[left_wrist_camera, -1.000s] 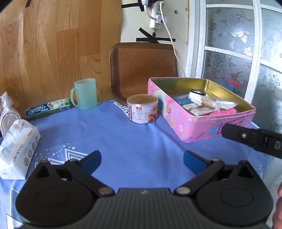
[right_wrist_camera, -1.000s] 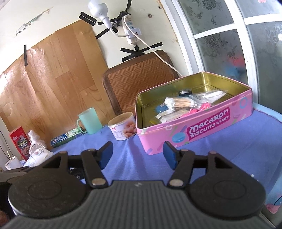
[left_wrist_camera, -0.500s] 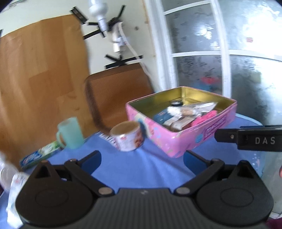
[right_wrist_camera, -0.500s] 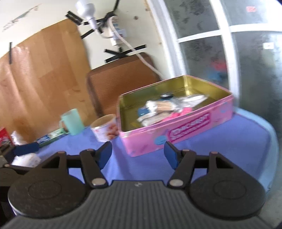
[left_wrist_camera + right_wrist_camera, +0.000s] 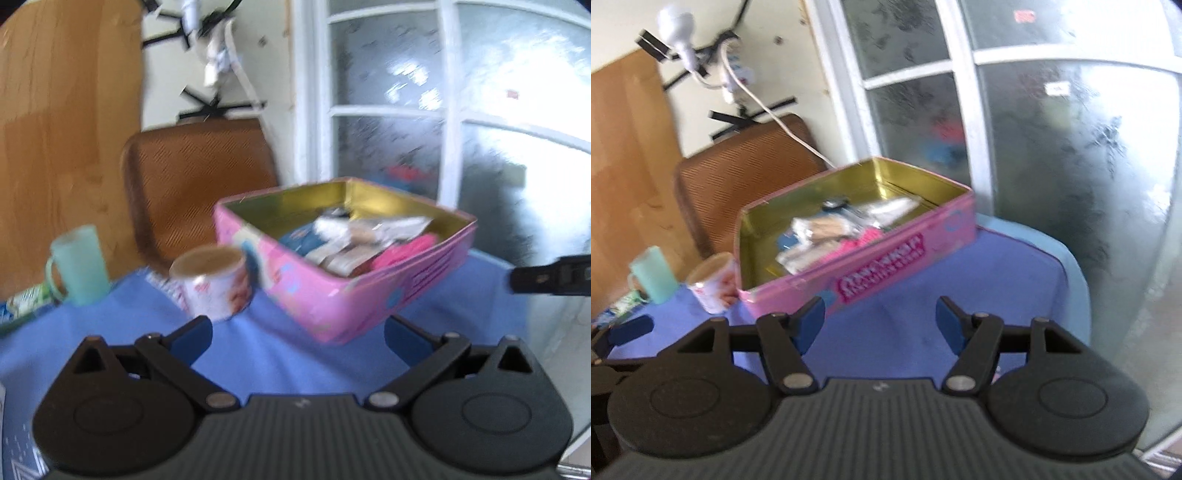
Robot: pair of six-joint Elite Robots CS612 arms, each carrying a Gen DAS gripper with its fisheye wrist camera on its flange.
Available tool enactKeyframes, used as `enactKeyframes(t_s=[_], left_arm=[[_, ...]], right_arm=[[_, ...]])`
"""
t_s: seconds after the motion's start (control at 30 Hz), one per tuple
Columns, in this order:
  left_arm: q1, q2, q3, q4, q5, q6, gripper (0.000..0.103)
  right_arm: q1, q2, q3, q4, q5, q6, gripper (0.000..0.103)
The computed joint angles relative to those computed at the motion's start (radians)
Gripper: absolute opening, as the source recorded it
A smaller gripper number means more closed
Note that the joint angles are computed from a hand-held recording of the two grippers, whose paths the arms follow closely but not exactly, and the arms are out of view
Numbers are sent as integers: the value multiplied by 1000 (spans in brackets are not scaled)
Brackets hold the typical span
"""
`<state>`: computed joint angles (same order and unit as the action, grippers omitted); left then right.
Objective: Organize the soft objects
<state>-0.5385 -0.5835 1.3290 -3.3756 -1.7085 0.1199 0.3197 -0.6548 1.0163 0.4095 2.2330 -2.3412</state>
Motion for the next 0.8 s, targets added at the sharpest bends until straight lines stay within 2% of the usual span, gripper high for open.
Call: enactKeyframes(t_s=[0.1,0.2,0.4,0.57,0.8], left_arm=[[6,5,-19,66,-1,-44,103],[6,7,-23,65,15,-57,103],[7,6,-22,37,56,-89,103],[1,3,-18,31,104,-62,103],[1,-1,-10,-3,107,-54,103]], right_arm=[[6,25,-41,61,29,37,69],[11,45,-75,90,38,51,69],[18,80,-144,107,23,-4,69],[18,106,-201,96,-15,-73,69],[14,132,-256,109,-32,-106,69]])
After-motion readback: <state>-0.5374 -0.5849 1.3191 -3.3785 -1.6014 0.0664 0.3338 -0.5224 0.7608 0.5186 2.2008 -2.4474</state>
